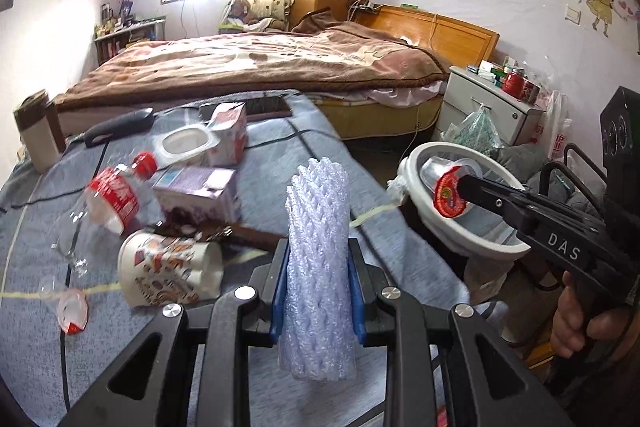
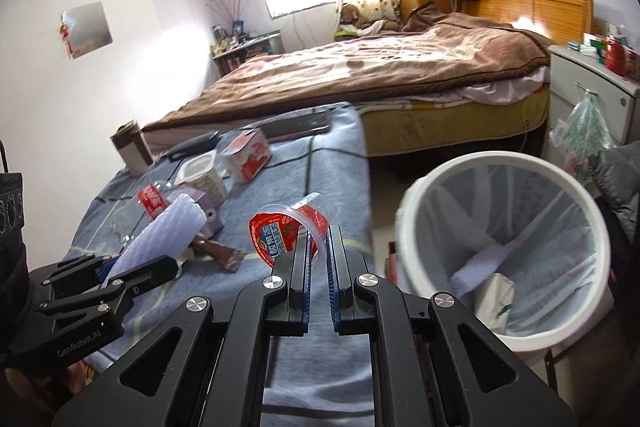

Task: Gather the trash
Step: 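Carry the cup and foam net over the white bin and open both tools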

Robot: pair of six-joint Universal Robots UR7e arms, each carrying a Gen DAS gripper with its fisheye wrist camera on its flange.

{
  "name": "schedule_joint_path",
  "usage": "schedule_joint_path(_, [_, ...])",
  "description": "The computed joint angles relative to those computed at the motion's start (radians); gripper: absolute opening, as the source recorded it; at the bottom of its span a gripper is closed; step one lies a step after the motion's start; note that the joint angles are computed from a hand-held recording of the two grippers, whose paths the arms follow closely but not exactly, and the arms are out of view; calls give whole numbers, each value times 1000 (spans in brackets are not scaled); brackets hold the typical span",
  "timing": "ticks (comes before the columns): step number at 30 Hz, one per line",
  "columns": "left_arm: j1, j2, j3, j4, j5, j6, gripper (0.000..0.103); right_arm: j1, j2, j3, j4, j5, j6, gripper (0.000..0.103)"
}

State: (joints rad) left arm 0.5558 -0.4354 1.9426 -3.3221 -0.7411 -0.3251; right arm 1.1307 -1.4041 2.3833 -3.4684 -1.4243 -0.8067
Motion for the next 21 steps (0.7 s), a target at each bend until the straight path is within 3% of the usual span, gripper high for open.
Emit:
schedule_joint_path(9, [-21, 79, -140, 38, -31, 84, 27, -58, -57, -22, 0, 13, 31, 10])
schedule_joint_path(21, [-10, 189, -356, 141, -162, 146, 27, -116, -76, -90, 22, -41, 67, 10])
